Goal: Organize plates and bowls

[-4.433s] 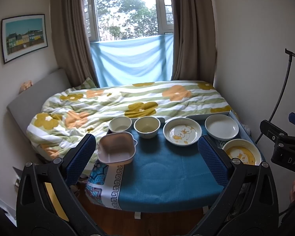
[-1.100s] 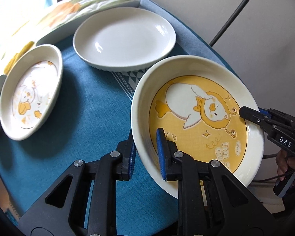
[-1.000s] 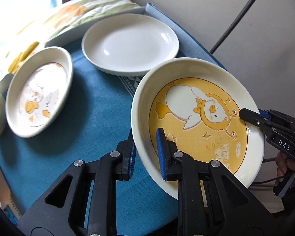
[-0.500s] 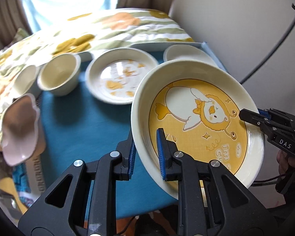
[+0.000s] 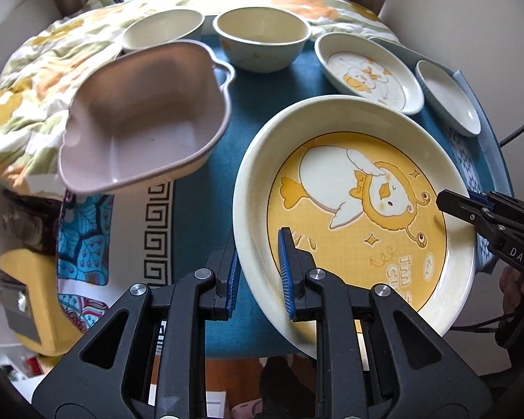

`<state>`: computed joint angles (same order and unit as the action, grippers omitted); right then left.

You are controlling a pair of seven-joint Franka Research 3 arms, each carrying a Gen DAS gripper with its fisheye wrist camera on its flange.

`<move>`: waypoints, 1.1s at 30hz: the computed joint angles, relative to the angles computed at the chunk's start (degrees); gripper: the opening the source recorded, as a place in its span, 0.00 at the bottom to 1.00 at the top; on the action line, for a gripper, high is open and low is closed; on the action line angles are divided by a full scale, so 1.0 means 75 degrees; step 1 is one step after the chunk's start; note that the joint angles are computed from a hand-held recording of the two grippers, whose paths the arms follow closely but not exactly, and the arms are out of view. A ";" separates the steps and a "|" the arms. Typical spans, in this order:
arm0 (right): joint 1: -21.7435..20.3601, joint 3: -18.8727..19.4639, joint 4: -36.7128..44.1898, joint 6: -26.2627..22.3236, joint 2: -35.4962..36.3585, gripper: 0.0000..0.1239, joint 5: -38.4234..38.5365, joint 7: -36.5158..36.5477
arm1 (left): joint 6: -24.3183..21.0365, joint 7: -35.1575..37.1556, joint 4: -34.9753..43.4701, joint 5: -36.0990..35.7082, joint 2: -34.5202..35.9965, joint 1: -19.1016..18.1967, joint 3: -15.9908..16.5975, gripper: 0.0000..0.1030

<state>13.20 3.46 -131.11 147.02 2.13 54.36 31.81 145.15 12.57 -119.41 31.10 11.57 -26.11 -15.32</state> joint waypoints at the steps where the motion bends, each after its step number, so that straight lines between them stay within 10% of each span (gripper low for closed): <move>1: 0.0066 0.0067 -0.0019 0.0127 0.0078 0.15 0.0095 -0.0019 | 0.0150 -0.0050 -0.0166 0.0026 -0.0023 0.0035 0.0032 0.16; 10: 0.0157 0.0289 -0.0105 0.0436 0.0443 0.15 0.1162 -0.0694 | 0.0809 -0.1062 -0.0771 0.1405 -0.0012 -0.0034 0.0277 0.16; 29: 0.0316 0.0353 -0.0148 0.0865 0.0442 0.15 0.0133 0.0281 | 0.0486 -0.0587 -0.0477 0.0606 0.0159 0.0085 0.0149 0.20; 32: 0.0337 0.0364 -0.0156 0.0909 0.0449 0.18 0.0027 0.0305 | 0.0313 -0.0485 -0.0325 0.0537 0.0267 0.0040 0.0134 0.34; 33: 0.0339 0.0368 -0.0160 0.0910 0.0443 0.23 0.0015 0.0299 | 0.0187 -0.0425 -0.0238 0.0501 0.0326 0.0015 0.0123 0.55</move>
<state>15.74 6.22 -132.31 153.85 5.46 54.48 34.06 146.56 9.38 -121.20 34.86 14.02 -26.00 -14.40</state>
